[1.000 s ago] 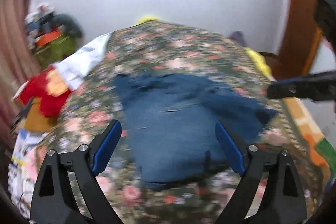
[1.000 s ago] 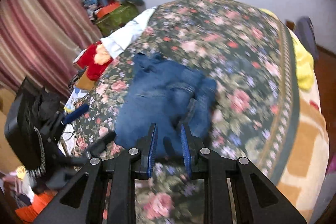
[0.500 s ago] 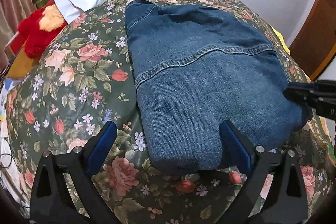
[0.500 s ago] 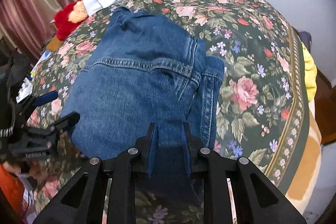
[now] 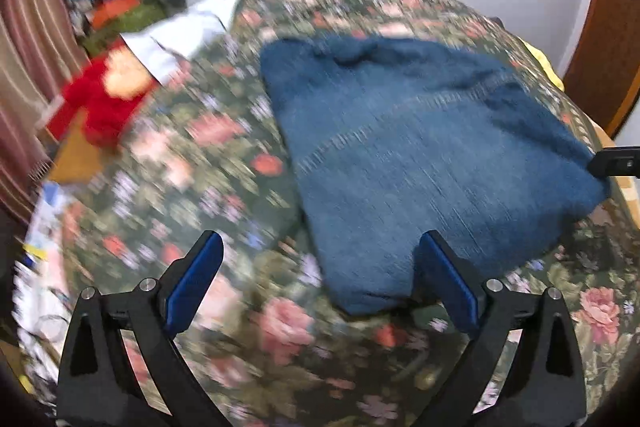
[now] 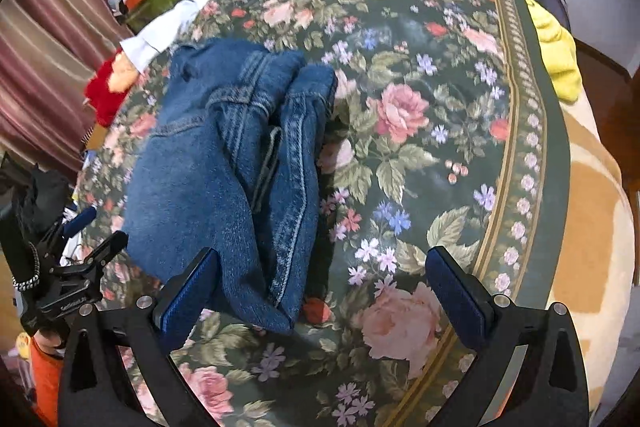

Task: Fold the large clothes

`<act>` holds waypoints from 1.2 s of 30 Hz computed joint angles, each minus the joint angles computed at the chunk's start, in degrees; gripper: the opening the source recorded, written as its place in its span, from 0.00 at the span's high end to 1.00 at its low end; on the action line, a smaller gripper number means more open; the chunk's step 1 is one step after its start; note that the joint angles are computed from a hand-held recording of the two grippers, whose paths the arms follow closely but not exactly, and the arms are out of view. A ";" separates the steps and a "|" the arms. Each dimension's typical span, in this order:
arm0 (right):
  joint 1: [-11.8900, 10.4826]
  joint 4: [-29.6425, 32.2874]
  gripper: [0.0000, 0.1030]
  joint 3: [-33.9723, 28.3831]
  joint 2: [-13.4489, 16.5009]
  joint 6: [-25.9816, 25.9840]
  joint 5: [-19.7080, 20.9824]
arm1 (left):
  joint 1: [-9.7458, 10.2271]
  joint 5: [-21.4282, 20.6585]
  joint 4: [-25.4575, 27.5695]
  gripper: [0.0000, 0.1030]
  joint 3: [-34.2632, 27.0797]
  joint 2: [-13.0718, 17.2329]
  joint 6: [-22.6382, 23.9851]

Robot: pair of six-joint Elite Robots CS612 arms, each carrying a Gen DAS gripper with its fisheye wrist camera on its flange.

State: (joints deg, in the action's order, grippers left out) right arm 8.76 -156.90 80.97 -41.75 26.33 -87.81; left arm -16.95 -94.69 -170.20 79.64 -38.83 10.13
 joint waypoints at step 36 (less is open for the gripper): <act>-4.69 9.63 0.19 -23.98 16.41 2.17 29.38 | 4.49 -36.92 48.98 0.08 -44.69 23.41 -12.72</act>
State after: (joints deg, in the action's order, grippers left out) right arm 4.06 -147.27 56.99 -25.34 28.50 -58.43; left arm -12.46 -131.61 -121.22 34.95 -15.43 -2.59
